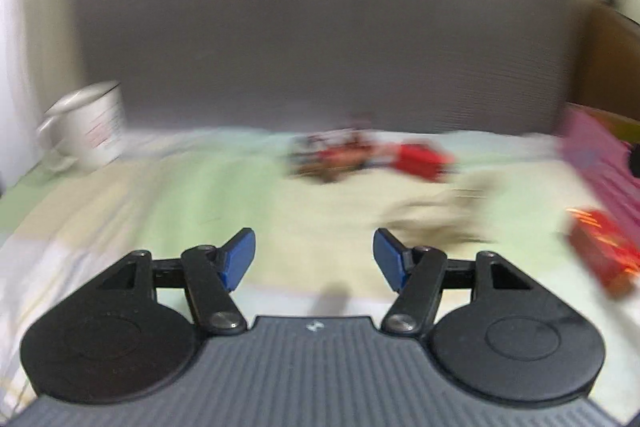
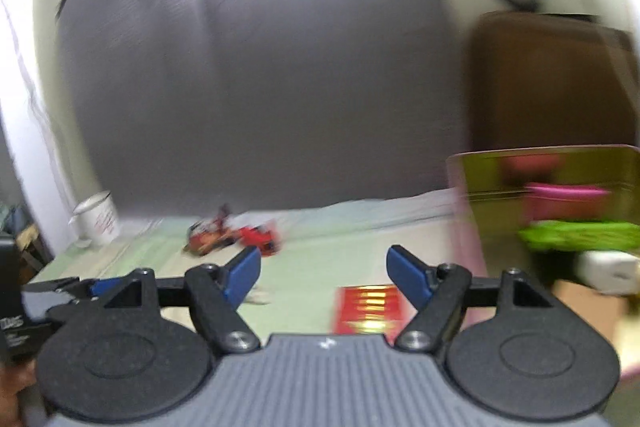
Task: Organize rigid objects
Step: 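Carry the green snack bag into the pink tin and release it, then grasp the red-and-brown toy figure with the right gripper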
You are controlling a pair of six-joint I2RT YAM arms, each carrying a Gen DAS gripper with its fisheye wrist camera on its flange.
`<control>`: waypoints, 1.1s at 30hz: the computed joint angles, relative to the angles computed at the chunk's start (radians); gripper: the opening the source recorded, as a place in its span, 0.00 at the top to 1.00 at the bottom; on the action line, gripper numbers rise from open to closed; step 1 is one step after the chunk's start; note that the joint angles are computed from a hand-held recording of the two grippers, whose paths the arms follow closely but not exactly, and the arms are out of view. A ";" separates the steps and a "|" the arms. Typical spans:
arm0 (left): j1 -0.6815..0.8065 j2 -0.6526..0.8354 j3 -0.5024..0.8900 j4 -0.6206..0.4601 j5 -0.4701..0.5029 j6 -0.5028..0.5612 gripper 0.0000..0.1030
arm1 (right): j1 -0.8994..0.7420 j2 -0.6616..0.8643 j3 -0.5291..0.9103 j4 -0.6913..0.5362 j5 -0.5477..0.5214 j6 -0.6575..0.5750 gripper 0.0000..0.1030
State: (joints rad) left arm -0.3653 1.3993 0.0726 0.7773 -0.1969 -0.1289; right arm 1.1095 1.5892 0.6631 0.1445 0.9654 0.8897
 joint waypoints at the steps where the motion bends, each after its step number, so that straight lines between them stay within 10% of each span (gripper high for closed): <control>1: 0.081 0.027 0.014 0.001 0.065 -0.017 0.36 | -0.036 0.035 0.038 0.031 -0.057 -0.059 0.31; 9: 0.299 0.009 0.054 -0.059 0.243 -0.093 0.36 | -0.289 0.415 0.550 -0.038 -0.434 -0.271 0.42; 18: 0.360 0.007 0.073 -0.089 0.313 -0.128 0.35 | -0.401 0.821 1.170 -0.360 -0.593 -0.248 0.45; 20: 0.390 0.010 0.075 -0.084 0.332 -0.142 0.35 | -0.415 0.881 1.262 -0.422 -0.641 -0.242 0.68; 26: 0.548 -0.010 0.083 -0.095 0.428 -0.196 0.35 | -0.354 0.806 1.156 -0.391 -0.648 -0.290 0.77; 33: 0.570 0.003 0.077 -0.075 0.500 -0.175 0.36 | -0.148 0.503 0.625 -0.121 -0.609 -0.341 0.77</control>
State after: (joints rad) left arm 0.2046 1.4028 0.1501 0.7020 0.3029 -0.3037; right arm 0.9618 2.0925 1.2884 0.0231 0.3568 0.5484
